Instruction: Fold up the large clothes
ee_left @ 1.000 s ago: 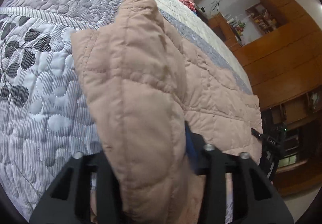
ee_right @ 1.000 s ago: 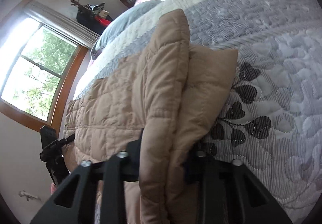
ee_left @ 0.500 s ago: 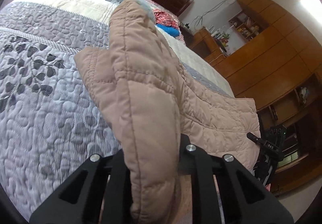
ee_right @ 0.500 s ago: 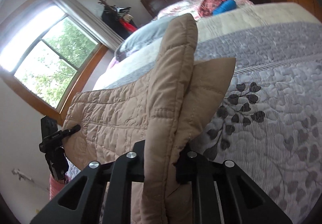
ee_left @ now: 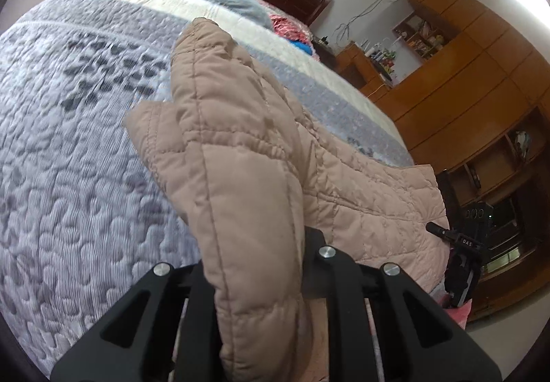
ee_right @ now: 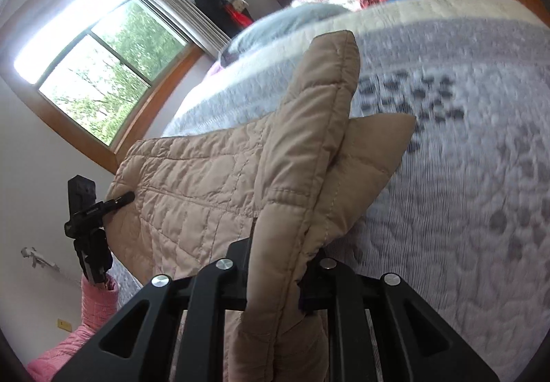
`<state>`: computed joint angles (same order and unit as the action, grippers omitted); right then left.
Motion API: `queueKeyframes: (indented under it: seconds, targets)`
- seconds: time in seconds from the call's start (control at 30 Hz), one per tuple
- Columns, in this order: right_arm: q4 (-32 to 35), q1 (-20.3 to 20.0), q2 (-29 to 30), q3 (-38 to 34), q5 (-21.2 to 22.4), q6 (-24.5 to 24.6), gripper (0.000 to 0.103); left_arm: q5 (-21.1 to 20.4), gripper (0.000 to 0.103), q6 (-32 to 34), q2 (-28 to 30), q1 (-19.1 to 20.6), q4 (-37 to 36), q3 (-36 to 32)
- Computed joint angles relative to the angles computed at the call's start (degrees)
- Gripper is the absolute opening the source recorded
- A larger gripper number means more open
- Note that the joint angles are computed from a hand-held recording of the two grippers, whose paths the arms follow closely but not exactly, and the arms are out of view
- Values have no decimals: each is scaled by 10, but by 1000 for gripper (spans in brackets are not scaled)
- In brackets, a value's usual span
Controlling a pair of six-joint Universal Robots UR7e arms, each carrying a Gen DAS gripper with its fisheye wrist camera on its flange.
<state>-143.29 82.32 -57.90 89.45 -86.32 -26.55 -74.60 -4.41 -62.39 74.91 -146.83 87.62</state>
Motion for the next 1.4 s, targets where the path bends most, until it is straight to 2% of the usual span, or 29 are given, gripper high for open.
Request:
queueKeyframes:
  seconds: [0.23, 0.4, 0.5, 0.6, 0.67, 0.77, 0.93, 1.03, 1.17, 1.2, 1.33, 1.4]
  targets:
    - [13, -25, 25, -13, 2, 23, 20, 1, 20, 11, 26, 37, 3, -6]
    - [16, -31, 43, -24, -13, 32, 24, -37, 28, 11, 44, 66, 13, -24]
    - [18, -35, 54, -29, -13, 36, 26, -47, 29, 17, 48, 73, 0, -22]
    - [15, -40, 57, -25, -9, 39, 27, -38, 31, 25, 46, 73, -18, -11]
    - [11, -38, 56, -23, -14, 38, 32, -16, 34, 25, 43, 65, -26, -2]
    - [-10, -32, 48, -11, -32, 35, 44, 42, 40, 24, 31, 40, -34, 17]
    - [-97, -7, 5, 53, -107, -9, 44, 122, 43, 38, -5, 5, -52, 61]
    - [-153, 15, -27, 99, -157, -38, 44, 198, 43, 46, -32, -20, -78, 97]
    - [-172, 35, -60, 143, -171, -67, 44, 292, 42, 100, -53, -61, -167, 144]
    - [-174, 39, -64, 150, -173, -70, 44, 301, 42, 113, -59, -71, -186, 156]
    - [-155, 45, -65, 161, -168, -78, 42, 293, 42, 119, -71, -92, -188, 177]
    - [-147, 45, -61, 165, -167, -85, 41, 277, 42, 109, -68, -95, -180, 186]
